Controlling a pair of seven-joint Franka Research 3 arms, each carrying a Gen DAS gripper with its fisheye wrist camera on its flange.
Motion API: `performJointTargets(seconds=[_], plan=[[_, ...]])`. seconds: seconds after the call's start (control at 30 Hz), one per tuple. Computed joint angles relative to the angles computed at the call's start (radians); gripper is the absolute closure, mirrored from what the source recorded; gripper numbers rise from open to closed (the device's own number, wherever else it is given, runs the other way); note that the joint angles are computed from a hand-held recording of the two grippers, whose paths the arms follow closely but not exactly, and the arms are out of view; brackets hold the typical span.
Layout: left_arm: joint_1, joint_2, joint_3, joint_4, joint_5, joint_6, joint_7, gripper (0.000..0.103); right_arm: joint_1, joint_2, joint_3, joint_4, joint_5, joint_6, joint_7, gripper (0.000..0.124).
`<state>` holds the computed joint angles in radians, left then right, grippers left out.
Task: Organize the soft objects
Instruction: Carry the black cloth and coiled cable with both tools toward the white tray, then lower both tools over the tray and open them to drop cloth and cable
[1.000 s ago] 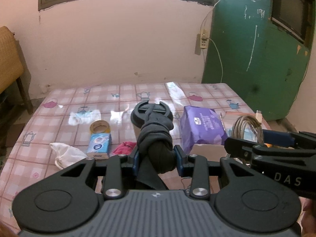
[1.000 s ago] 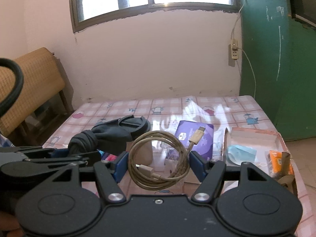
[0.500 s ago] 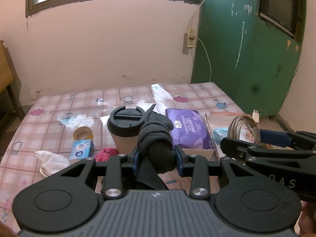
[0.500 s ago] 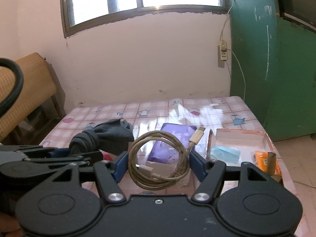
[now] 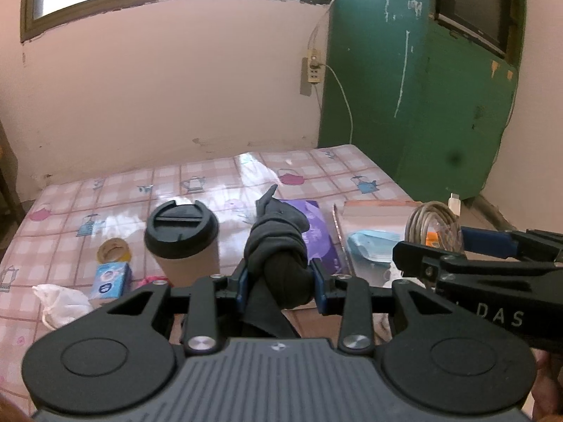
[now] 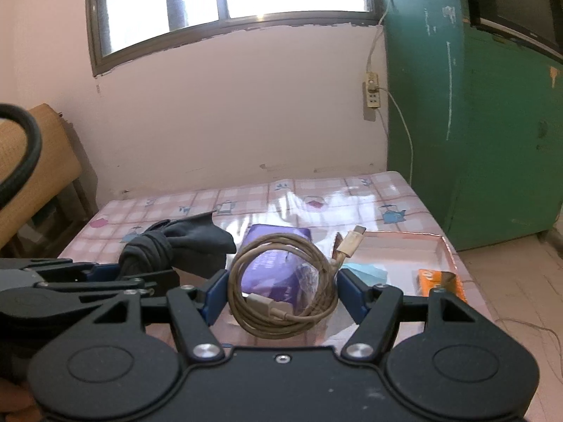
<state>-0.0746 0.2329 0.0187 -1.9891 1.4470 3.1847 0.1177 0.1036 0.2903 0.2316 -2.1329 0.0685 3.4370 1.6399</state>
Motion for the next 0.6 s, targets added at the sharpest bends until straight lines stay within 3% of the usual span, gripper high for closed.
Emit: performJointTargets(seconds=[0.6], plan=[[-0.099,0.088,0.021,0.041,-0.314,0.019,0.319,0.066,-0.078,0.037,-0.016,0.021,0.019,-0.033,-0.012,0.044]])
